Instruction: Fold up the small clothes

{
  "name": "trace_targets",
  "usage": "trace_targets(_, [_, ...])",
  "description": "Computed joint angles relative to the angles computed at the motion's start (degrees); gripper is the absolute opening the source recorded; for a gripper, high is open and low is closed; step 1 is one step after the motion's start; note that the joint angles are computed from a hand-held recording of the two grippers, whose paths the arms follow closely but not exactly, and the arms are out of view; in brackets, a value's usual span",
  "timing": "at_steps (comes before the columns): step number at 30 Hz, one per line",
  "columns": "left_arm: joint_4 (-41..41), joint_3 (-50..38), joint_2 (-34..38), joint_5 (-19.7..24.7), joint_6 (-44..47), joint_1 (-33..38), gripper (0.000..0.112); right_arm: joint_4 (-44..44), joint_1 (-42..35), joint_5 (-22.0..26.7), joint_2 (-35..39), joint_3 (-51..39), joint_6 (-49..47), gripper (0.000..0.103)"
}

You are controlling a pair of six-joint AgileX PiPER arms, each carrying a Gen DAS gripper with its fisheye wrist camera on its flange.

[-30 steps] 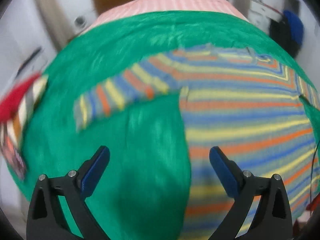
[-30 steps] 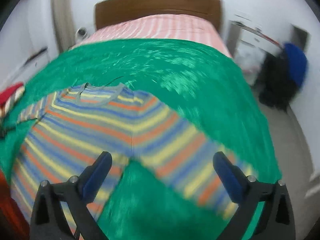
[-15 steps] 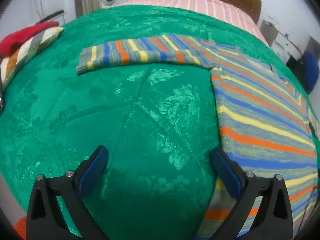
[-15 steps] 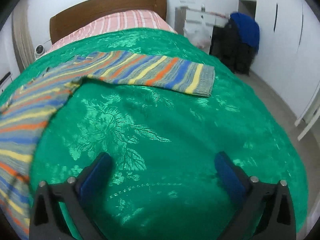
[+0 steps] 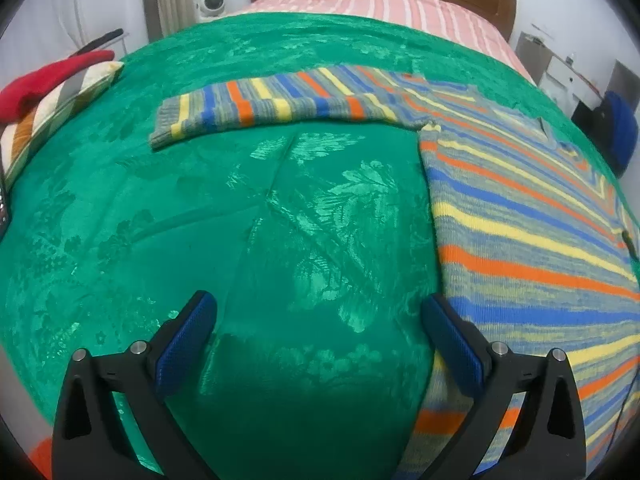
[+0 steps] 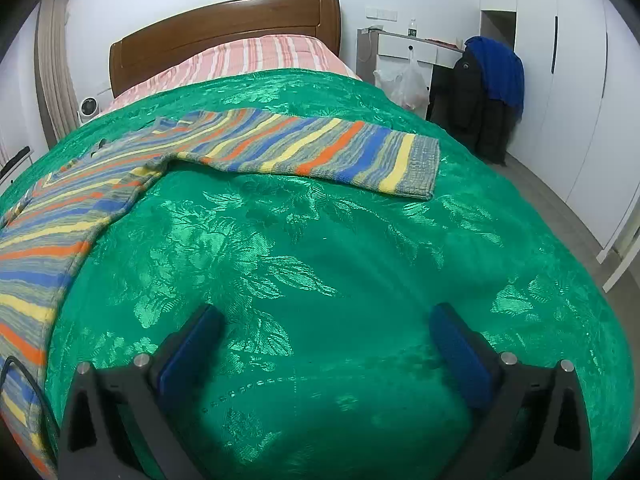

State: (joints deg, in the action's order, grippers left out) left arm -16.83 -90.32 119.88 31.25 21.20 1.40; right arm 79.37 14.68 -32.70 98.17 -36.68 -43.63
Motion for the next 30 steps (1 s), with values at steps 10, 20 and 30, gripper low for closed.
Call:
trace_targets(10, [2.95,2.27,-0.78,-2.6,1.5,-1.15,0.103,-0.23,0.28,-0.38,0.02,0.17,0.43,0.103])
trace_targets(20, [-17.16,8.25,-4.57,-6.11,20.71,2.53,0.103,7.2,-16.63,23.69,-14.88,-0.31,-15.1,0.103])
trace_targets(30, [-10.62,8.81,-4.05,-9.7,14.64,0.98,0.103,-7.58,-52.23,63.11,4.06,-21.96,8.8,0.061])
